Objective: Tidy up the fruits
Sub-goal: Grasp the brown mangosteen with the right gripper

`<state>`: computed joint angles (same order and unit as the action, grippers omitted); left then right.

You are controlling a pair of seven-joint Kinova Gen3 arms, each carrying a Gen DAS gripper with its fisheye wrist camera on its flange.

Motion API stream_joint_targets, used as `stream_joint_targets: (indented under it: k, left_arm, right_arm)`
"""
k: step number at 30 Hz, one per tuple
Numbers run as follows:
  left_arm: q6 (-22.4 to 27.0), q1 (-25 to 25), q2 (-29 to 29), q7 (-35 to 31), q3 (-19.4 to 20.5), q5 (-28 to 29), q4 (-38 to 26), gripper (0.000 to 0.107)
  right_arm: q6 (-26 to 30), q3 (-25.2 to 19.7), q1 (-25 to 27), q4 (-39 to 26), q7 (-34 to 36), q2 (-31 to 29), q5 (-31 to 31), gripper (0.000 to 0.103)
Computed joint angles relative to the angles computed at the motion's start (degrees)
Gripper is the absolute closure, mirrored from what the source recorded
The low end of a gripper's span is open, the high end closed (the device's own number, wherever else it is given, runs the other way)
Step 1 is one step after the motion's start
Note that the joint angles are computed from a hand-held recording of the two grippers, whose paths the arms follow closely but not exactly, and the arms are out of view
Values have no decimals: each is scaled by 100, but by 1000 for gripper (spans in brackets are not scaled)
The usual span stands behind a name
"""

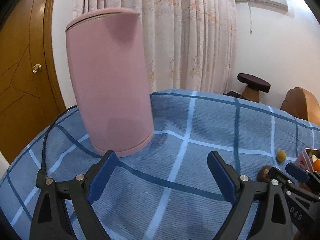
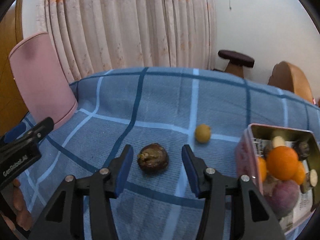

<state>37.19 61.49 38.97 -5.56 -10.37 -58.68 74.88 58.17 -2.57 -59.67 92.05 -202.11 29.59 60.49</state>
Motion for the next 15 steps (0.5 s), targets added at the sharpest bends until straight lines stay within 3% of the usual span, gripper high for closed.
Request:
stream_joint_targets:
  k: [7, 11, 15]
  left_arm:
    - [113, -45, 27, -145, 44, 126, -95, 14]
    - [197, 9, 92, -261, 44, 67, -171, 14]
    - [218, -1, 134, -350, 63, 100, -217, 14]
  right_arm:
    - [-325, -23, 442, -524, 988, 231, -848, 48]
    - [-515, 112, 471, -543, 1186, 235, -1158, 60]
    - [-419, 215, 405, -659, 1401, 284, -1329, 59]
